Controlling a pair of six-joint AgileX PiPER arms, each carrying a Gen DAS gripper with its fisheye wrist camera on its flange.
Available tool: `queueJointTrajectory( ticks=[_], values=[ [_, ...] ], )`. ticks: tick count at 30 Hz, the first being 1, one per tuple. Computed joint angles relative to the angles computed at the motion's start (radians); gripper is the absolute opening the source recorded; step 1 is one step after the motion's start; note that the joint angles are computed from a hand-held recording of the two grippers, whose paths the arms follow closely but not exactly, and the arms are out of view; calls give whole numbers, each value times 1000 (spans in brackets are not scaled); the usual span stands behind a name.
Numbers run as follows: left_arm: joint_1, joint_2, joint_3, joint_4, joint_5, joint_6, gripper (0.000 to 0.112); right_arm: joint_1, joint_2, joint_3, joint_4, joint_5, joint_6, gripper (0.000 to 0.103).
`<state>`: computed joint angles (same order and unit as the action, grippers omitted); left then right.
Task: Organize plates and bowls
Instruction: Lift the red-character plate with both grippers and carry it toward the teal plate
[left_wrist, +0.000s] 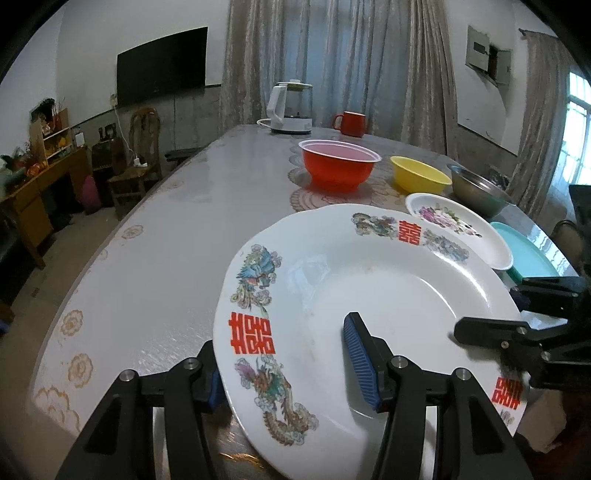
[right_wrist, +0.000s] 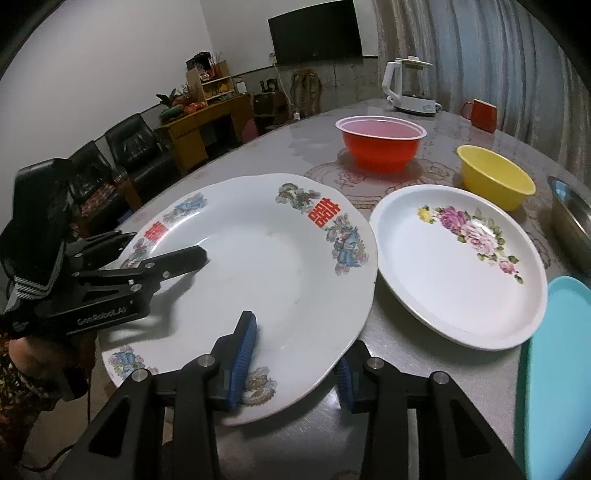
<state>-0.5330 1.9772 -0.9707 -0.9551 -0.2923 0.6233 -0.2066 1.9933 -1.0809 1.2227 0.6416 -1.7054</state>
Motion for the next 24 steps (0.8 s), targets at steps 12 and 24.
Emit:
queueJointTrajectory(
  ticks=[12, 24],
  values=[
    [-117, -10, -14, -95, -18, -15, 57, -113, -105, 65, -55, 27, -2, 39],
    [-228, 11, -153, -405, 18, 323, 57, -328, -149, 100, -69, 149, -83, 39]
  ],
)
